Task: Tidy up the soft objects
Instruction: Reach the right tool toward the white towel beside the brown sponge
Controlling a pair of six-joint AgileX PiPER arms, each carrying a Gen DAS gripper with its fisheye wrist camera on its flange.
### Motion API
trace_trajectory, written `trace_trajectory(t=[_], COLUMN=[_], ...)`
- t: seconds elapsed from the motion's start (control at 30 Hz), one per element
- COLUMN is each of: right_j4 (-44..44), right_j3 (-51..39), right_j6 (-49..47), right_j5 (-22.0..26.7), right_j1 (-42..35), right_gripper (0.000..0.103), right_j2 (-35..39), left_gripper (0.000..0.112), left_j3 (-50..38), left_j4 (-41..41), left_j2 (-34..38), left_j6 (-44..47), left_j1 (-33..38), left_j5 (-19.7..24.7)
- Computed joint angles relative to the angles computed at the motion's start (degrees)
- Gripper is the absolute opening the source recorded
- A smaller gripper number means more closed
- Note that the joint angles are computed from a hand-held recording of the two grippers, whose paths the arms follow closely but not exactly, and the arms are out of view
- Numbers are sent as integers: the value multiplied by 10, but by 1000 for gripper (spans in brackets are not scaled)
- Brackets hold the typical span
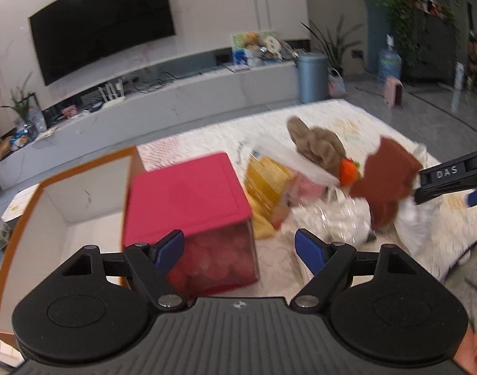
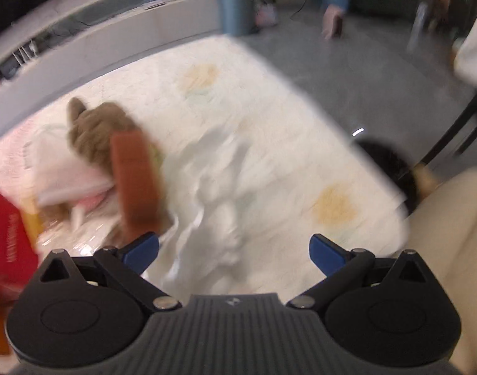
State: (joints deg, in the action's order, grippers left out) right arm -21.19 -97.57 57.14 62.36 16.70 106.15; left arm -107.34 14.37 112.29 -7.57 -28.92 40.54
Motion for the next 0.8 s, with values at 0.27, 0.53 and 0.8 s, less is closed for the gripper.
trace_trajectory(t=[0.27,0.53,0.8], right_j4=[60,52,93], right_j3=[18,35,132], right_j6=[-48,-55,-53], right_j5=[-81,-103,-220], right_j1=[-13,-20,-35], right_gripper=[101,61,18], right_j2=[32,40,-28], left_gripper=[94,94,94], left_j3=[-17,-21,-175], left_j4=[-49,-61,-142], left_j2=[22,26,114], left_j6=[42,51,146], left_j1=[11,18,25], left_j5=[28,42,193])
